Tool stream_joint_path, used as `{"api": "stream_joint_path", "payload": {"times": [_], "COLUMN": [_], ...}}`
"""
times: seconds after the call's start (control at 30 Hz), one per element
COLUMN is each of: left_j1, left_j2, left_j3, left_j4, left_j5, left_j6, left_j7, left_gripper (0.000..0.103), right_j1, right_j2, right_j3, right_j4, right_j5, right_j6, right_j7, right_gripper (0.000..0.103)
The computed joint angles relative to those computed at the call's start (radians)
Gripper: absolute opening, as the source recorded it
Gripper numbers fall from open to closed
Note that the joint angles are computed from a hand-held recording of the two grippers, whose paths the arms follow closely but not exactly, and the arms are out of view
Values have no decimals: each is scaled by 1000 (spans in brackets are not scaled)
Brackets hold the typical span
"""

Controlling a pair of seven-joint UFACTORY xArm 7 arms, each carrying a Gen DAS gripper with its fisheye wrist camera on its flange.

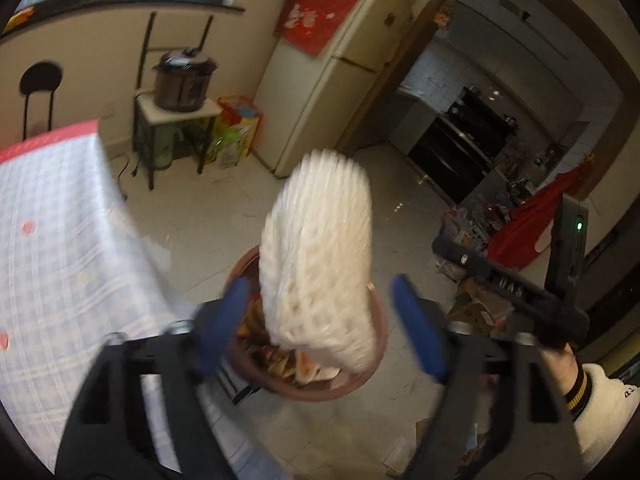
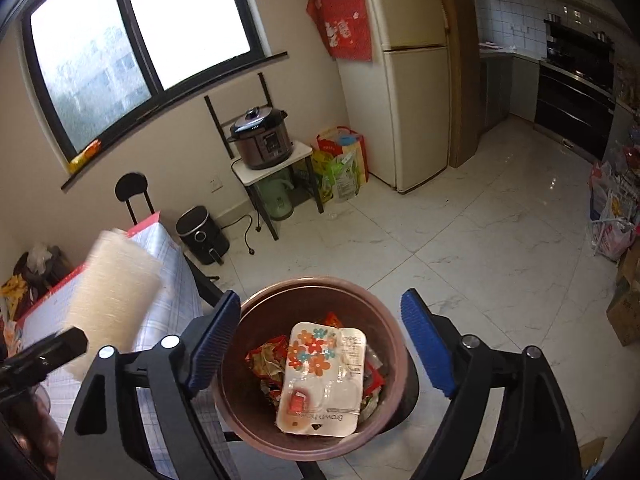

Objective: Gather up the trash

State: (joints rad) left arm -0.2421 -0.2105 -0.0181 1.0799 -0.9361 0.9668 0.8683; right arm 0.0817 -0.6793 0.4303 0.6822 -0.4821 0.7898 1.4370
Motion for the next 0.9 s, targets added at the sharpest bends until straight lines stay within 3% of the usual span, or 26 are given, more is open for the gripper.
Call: {"api": "stream_joint_path", "payload": {"times": [0.2,0.47,0.7,0.9], "left_j1": [-24,12,72,146], "left_j2": [-21,-81,-149,-171], "left_j3": [-4,51,145,252], "left_j4": [45,50,75,147], "left_j5": [-56,20,58,76], "left_j6": [11,43,139,253], "left_j7": [39,33,93,147], "left_gripper": [97,97,97,97], "right_j1": [20,24,7,-36], "right_j2": [-130,-129,-19,178], "right_j3": [6,63,192,374], "right_j4": [-35,73,295,575], "right_j5": [50,98,56,-50], "right_j6": [89,251,424,594], "right_j7": [18,12,51,124], "right_gripper": [97,98,98,98]}}
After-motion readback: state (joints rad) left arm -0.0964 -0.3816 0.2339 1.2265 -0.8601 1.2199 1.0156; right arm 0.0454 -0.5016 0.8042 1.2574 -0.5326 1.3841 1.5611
